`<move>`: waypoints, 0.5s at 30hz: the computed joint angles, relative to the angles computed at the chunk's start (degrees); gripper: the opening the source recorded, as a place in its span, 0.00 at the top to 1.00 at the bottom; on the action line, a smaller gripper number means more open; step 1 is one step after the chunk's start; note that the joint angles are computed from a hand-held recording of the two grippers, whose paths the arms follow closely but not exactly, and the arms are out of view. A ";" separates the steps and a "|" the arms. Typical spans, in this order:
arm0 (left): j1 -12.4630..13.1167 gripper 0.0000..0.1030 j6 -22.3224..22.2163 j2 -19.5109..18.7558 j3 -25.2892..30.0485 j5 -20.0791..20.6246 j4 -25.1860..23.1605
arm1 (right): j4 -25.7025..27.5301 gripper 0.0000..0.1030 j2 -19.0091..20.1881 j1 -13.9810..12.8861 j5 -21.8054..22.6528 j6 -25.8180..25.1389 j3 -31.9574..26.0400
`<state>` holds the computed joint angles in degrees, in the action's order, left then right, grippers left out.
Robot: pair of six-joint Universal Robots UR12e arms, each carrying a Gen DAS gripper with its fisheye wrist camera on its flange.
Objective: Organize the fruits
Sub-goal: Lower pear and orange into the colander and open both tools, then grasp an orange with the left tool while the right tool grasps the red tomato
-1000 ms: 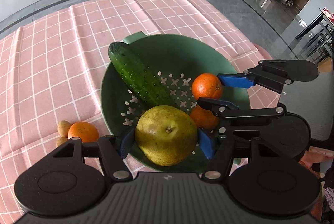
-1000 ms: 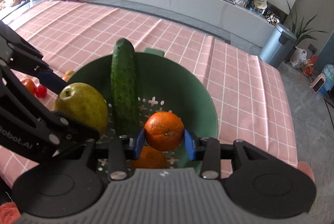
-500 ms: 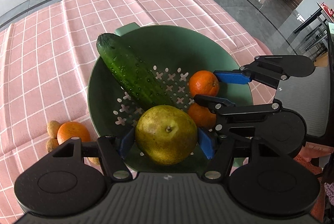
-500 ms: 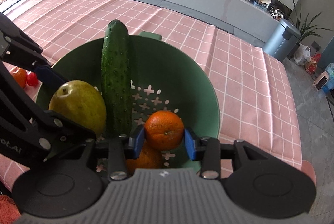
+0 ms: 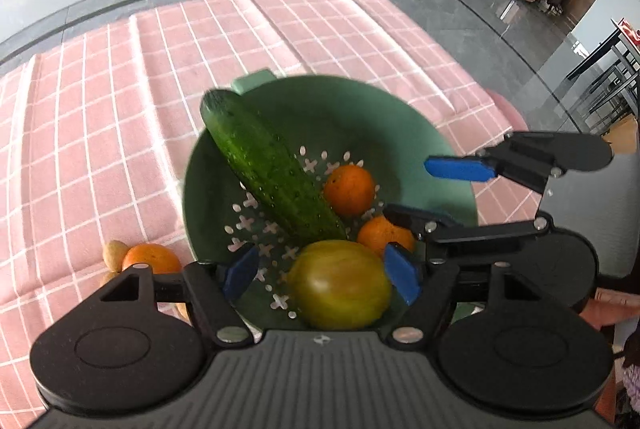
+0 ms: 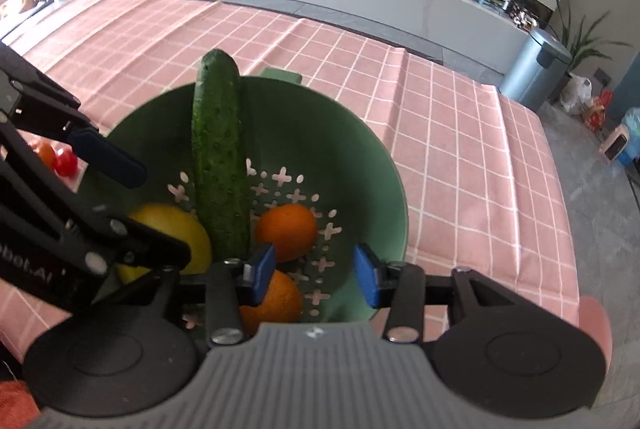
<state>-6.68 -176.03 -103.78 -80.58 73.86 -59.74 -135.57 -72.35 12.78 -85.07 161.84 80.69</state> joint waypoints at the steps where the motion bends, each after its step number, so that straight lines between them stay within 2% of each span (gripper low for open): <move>1: 0.07 0.18 0.01 0.29 -0.15 -0.10 0.45 | 0.18 0.56 -0.15 0.20 -0.49 0.82 -0.07; 4: 0.51 0.19 0.13 1.55 -1.06 -0.91 2.05 | -0.65 0.53 -1.12 0.56 -0.28 3.68 0.53; 8: 1.02 0.23 0.88 4.04 -3.18 0.18 5.08 | -3.26 0.52 -2.80 1.43 -0.95 7.27 2.06; 11: 2.03 0.24 0.88 6.25 -5.03 0.30 7.01 | -4.49 0.52 -4.19 1.88 1.14 11.09 3.33; 15: 3.66 0.26 1.00 8.95 -7.42 2.25 8.12 | -6.95 0.43 -5.54 2.97 2.76 16.07 5.14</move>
